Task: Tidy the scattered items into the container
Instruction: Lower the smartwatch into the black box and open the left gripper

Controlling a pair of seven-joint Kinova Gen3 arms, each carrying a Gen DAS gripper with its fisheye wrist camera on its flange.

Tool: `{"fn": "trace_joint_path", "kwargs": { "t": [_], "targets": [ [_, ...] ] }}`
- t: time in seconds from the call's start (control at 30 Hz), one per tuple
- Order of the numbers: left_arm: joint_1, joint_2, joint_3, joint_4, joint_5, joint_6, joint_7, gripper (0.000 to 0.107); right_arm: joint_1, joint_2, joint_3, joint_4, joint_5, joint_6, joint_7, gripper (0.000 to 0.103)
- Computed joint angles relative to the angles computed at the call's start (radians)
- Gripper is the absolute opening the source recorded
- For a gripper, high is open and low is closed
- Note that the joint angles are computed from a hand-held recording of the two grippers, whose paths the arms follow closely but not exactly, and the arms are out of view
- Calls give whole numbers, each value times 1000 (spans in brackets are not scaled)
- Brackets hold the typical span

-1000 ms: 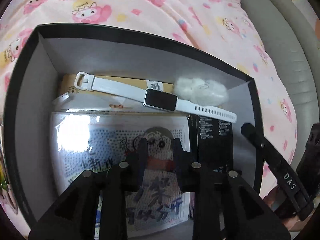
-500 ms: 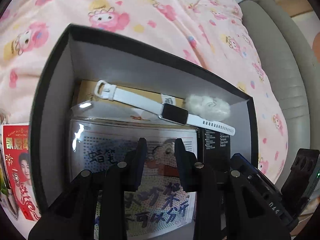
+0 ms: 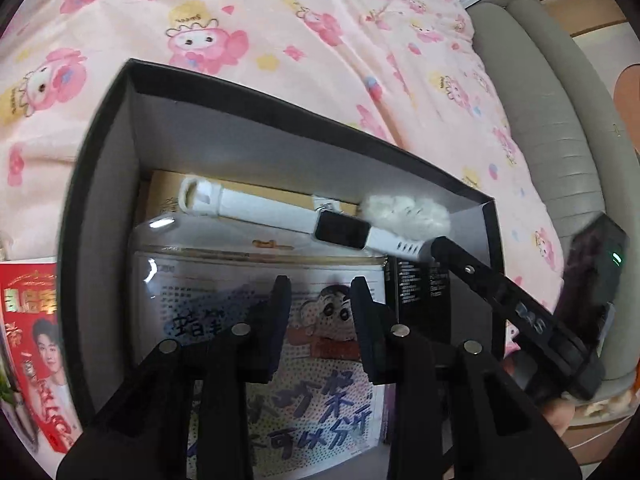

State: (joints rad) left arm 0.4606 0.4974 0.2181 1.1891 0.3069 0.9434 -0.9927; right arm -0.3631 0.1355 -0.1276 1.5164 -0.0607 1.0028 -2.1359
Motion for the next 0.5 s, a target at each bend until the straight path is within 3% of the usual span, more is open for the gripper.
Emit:
{"fn": "trace_joint_path", "kwargs": {
  "t": [0.07,0.23,0.33,0.5],
  "targets": [
    [-4,-10,1,21,14,-18,6,36,-2,-36,-43,14,65,-20,-25,21],
    [45,-55,-10,21,-55,-7,22,36,-62,-111,-43,32,97,18,-26,21],
    [64,-105,5,32,-75,-6,-5,38,-81,-168,-72,70,156,22,-96,21],
    [71,-226,50,146,-30,-82,-59,41,-90,-273,-116,158,153,-21,-166,21]
  ]
}}
